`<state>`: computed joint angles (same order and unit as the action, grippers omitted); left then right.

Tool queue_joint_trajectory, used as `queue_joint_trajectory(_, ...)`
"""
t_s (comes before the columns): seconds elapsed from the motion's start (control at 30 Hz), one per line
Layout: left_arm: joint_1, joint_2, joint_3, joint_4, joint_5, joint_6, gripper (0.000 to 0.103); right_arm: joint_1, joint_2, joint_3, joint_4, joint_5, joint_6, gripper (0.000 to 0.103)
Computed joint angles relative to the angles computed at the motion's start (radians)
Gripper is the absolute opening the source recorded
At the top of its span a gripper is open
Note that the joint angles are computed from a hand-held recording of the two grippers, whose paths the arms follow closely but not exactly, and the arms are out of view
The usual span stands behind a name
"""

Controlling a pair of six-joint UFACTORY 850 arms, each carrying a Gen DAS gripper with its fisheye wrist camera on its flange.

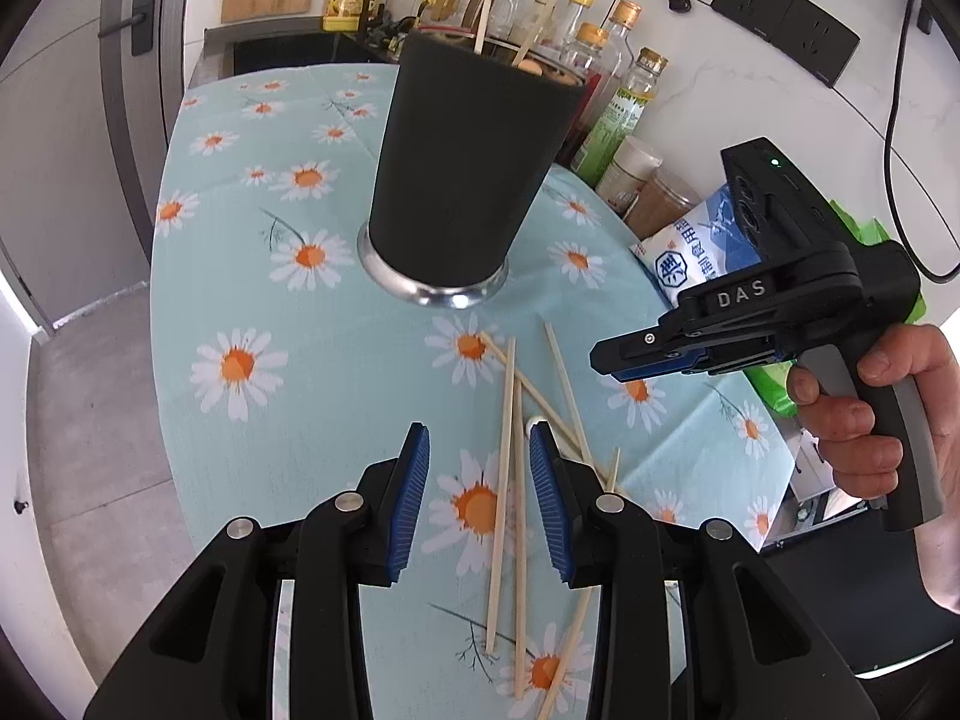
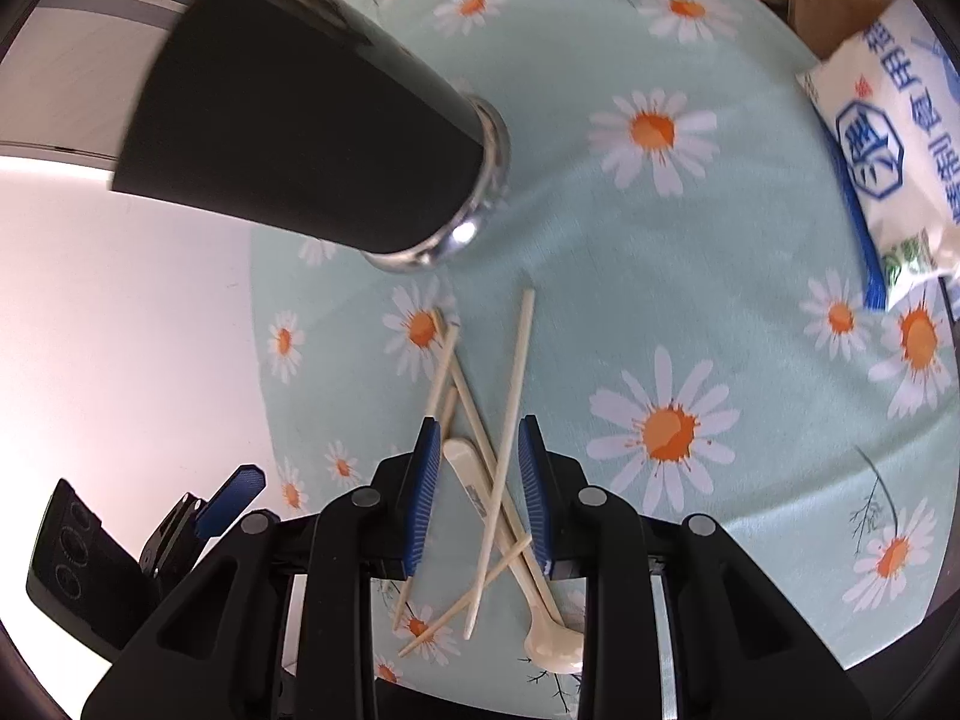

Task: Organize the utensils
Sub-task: 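Move both tools back over the remaining chopsticks and cream spoon, then grasp a wooden chopstick with the right gripper while the left closes on another chopstick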

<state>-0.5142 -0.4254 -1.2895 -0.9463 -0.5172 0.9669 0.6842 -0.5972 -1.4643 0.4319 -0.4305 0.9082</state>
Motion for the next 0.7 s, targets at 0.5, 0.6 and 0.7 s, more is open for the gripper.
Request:
queue_joint_trajectory(0.5,0.026,0.009,0.056,-0.013,-0.038,0.031,0.034,0.000,-0.158,-0.186,-0.022,-0.170,0.101,0.019)
queue_joint_trajectory(0.6,0.028,0.008,0.056,-0.005,-0.040,0.030,0.034,0.003,-0.196,-0.233,-0.035,-0.189,0.132,0.014)
queue_joint_trajectory(0.7,0.029,0.006,0.054,0.005,-0.039,0.028,0.034,0.003,-0.206,-0.240,-0.039,-0.186,0.148,0.010)
